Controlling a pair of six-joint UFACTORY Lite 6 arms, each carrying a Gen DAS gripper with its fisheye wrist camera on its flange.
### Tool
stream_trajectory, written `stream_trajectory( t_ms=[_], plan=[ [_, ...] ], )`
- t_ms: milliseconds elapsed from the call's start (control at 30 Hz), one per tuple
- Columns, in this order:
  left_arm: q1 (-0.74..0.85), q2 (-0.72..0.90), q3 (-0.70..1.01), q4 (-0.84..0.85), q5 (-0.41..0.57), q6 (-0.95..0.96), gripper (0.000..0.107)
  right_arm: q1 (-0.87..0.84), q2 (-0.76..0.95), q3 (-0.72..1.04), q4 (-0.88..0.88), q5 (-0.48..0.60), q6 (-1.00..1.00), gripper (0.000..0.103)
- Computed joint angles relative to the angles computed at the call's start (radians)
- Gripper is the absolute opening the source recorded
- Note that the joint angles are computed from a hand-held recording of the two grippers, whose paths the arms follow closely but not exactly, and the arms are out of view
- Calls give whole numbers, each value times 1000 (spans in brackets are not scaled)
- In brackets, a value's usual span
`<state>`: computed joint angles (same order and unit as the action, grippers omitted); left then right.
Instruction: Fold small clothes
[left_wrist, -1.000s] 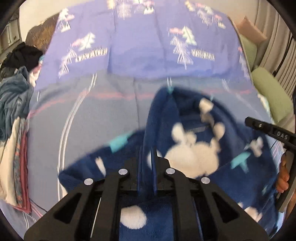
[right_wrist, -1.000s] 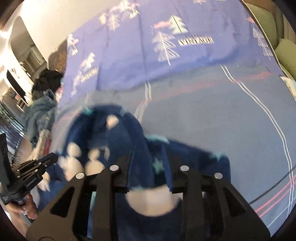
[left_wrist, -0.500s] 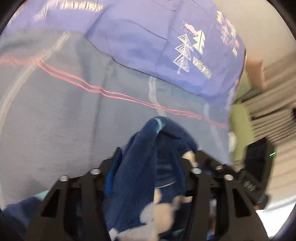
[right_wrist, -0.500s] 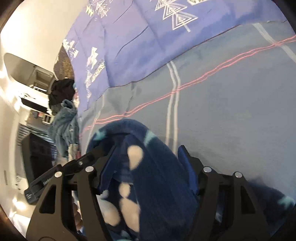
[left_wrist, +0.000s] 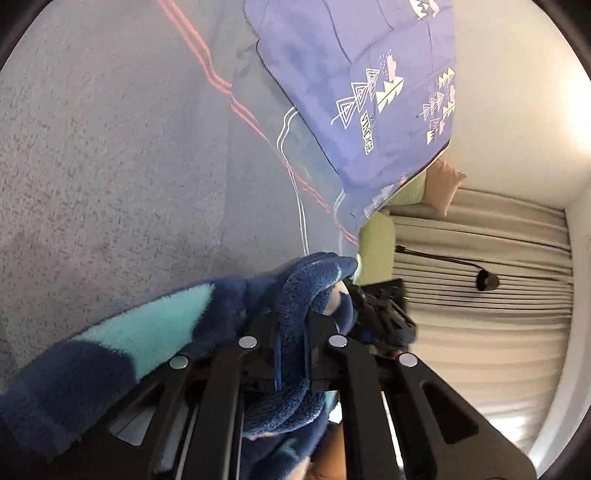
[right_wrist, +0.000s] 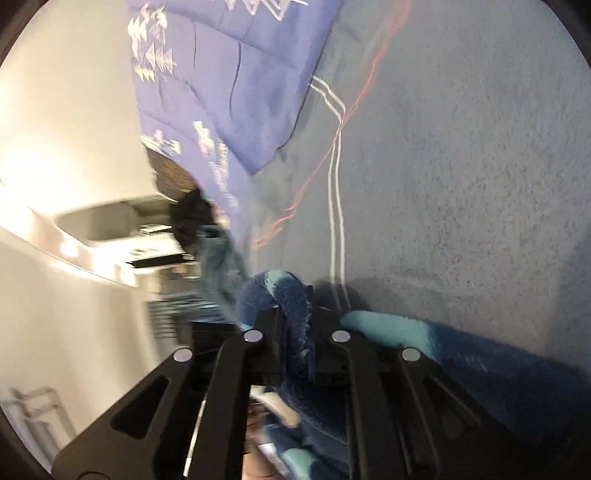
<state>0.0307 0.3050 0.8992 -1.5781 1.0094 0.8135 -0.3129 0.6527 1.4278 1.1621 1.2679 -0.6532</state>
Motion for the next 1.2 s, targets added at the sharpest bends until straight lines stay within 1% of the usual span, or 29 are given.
stream_trajectory(
  t_ms=[67,100,133,167,200,267,300,333,367,400,433,467,500,567,633,700,733,800,833,867,900,933,967,1000,1033,1067,1133,1167,1200],
  plan=[
    [-50,-31,39,41,-98,-58,16,59,-131,-34,-121,-140,20,31],
    [-62,-59,49,88,-138,-98,19,83,-178,-43,-167,-189,20,37],
    [-76,-84,61,128,-171,-134,31,107,-253,-79,-219,-248,14,47],
    [-92,-119,61,164,-208,-162,42,126,-325,-119,-263,-299,0,49],
    [-111,-180,50,224,-262,-199,44,144,-409,-170,-299,-341,-30,49],
    [-141,-280,21,352,-340,-280,47,149,-528,-260,-329,-375,-78,47],
    [-158,-318,6,377,-365,-283,47,148,-559,-289,-330,-383,-95,42],
    [-166,-337,-9,361,-369,-254,47,148,-594,-328,-324,-397,-121,33],
    [-159,-340,-15,364,-372,-239,47,149,-602,-341,-323,-408,-130,26],
    [-185,-308,0,408,-416,-260,47,160,-592,-353,-321,-441,-131,23],
    [-222,-273,15,486,-481,-321,47,182,-561,-355,-337,-499,-101,22],
    [-247,-223,24,533,-543,-357,44,193,-515,-344,-344,-541,-89,22],
    [-265,-203,18,538,-591,-359,44,196,-466,-347,-309,-568,-98,21],
    [-283,-242,0,553,-624,-381,44,139,-472,-370,-196,-529,-162,21],
    [-275,-319,-22,666,-599,-472,44,112,-526,-385,-226,-508,-147,22],
    [-253,-470,-85,710,-579,-498,44,76,-674,-460,-282,-519,-168,24],
    [-243,-565,-128,733,-576,-506,44,37,-753,-503,-281,-480,-221,24],
    [-233,-758,-223,721,-547,-453,44,-80,-862,-578,-228,-294,-368,27],
    [-249,-832,-260,739,-533,-475,46,-114,-892,-608,-213,-213,-412,35],
    [-284,-869,-284,754,-541,-494,51,-140,-918,-645,-213,-175,-443,41],
    [-346,-899,-320,811,-570,-554,52,-155,-944,-686,-235,-178,-460,42],
    [-407,-887,-348,907,-625,-643,53,-156,-953,-712,-265,-223,-470,42],
    [-447,-833,-364,1012,-672,-722,53,-151,-959,-751,-287,-310,-499,35],
    [-466,-757,-402,1116,-724,-797,53,-154,-932,-786,-266,-377,-570,35],
    [-495,-724,-425,1200,-777,-901,53,-163,-946,-829,-203,-402,-623,35],
    [-500,-732,-426,1279,-790,-1005,53,-193,-969,-848,-180,-385,-635,35],
    [-497,-831,-424,1345,-726,-1114,53,-238,-1039,-850,-233,-344,-552,35],
    [-484,-922,-451,1355,-704,-1136,53,-258,-1073,-853,-244,-323,-537,41],
    [-474,-1027,-470,1361,-666,-1132,53,-320,-1145,-864,-262,-265,-548,45]
  ],
)
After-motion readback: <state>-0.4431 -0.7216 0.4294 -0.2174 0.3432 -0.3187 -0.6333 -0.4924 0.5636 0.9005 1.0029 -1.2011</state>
